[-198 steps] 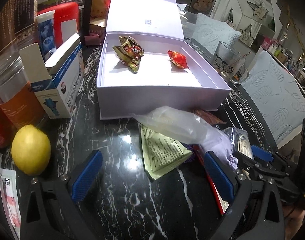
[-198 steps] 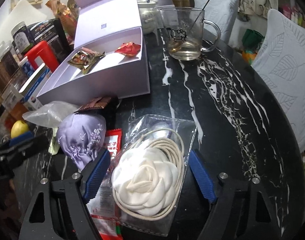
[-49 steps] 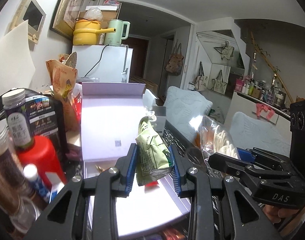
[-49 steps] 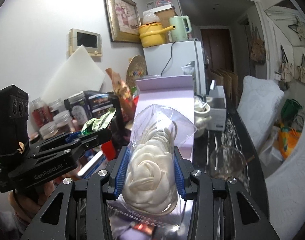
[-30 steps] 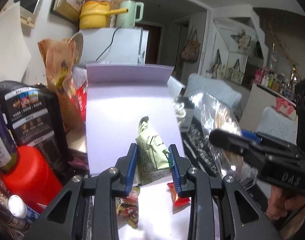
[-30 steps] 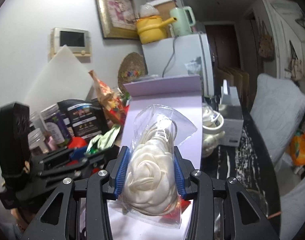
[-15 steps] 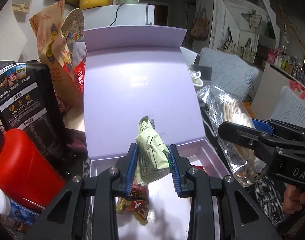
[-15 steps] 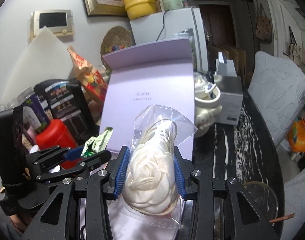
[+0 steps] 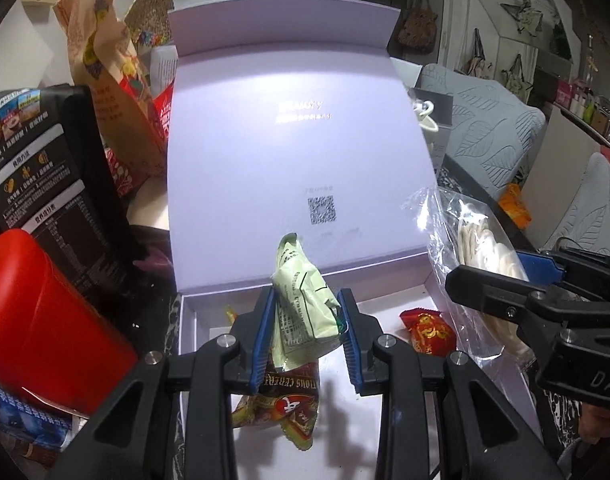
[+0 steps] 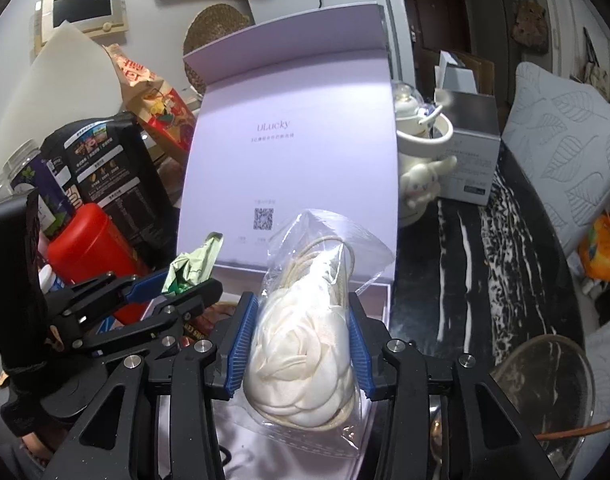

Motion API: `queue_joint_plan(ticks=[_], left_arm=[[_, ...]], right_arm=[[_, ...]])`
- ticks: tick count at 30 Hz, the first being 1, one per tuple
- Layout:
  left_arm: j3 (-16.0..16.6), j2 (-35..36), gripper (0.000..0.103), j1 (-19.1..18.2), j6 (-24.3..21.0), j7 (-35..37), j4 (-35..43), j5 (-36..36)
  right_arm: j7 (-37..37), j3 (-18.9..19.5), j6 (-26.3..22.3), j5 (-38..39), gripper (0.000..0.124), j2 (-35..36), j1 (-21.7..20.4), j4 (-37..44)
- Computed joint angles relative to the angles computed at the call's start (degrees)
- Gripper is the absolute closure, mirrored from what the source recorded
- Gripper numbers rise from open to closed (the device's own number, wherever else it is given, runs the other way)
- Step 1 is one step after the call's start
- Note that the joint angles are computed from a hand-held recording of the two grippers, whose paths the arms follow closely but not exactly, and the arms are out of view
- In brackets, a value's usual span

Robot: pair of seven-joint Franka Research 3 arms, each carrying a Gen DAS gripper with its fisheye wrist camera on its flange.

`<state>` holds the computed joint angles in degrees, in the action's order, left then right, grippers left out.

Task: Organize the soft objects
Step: 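Open both grippers to drop the rose bag and green packet into the box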

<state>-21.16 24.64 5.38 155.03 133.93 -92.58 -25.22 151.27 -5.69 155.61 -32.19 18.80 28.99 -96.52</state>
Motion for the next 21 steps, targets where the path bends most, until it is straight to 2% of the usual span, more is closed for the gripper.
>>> queue_joint_plan(ticks=[5, 14, 16, 21], left_arm=[[2.4, 1.5, 0.072, -2.1, -2.3, -4.7, 1.9, 4.4], [2.4, 3.1, 0.069, -2.5, -5.3, -7.8, 4.1, 7.7], [2.8, 2.9, 0.065, -2.9, -4.8, -8.6, 3.8, 8.6], [2.8, 2.8, 0.043, -2.9, -4.1, -10.5, 3.5, 9.3]], right_arm=[[-0.8, 0.1, -1.6, 1.6, 0.078, 1.1, 0.0, 1.1], [-2.6, 0.5, -3.5, 4.4, 0.076, 2.8, -0.2, 2.7], [-3.1, 0.7, -3.1, 5.7, 0.073, 2.9, -0.5, 2.5], [-1.8, -0.2, -2.8, 5.2, 0.069, 2.4, 0.3, 2.0]])
